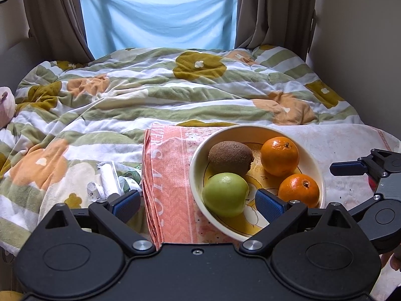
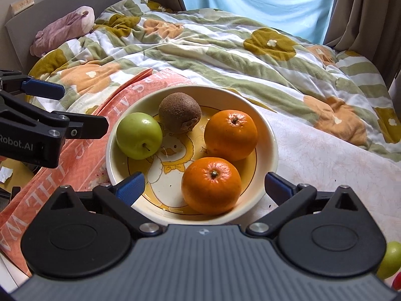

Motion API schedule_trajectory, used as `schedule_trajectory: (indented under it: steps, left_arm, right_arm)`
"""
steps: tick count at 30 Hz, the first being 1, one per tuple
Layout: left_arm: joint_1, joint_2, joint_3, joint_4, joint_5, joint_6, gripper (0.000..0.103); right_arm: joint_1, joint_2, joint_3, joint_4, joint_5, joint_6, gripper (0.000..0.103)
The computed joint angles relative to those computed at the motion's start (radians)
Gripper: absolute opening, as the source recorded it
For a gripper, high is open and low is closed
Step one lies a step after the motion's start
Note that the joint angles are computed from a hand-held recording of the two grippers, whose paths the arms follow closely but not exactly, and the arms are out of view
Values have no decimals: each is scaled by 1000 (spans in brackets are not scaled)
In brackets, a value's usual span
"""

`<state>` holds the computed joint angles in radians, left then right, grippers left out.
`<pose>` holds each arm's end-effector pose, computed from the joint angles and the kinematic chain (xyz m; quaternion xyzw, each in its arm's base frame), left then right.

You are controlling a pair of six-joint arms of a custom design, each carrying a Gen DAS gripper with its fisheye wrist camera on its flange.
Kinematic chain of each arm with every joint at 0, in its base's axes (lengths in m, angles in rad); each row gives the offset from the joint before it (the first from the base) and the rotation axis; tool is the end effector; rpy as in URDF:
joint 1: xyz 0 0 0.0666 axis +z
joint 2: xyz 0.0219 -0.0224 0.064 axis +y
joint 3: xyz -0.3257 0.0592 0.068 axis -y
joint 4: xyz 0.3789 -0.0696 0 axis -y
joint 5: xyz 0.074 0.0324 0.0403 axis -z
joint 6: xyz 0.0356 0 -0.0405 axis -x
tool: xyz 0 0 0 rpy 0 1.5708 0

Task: Organize fruits
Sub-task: 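Release the apple with the left tool while the right tool releases the orange into the bowl, then move both tools back toward the kiwi and tomatoes on the cloth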

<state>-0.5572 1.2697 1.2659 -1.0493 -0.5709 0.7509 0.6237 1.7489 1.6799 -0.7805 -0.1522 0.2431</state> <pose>0.3668 -0.2063 0.3699 -0.1614 0.9163 0.0666 0.3605 0.4813 0.3524 0.3309 -0.4162 0.8354 0.1364 0.3321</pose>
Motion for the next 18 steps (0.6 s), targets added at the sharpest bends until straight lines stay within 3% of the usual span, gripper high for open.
schedule_trajectory:
  steps: [8,18]
  left_arm:
    - [-56,1,58,-70,-75,55,100]
    - [-195,81,219,-239,-203,249,100]
  right_arm:
    - [-27,-91,-41,-14,-58,-2,103]
    - [-116,-280,-157,-28,-78,16,103]
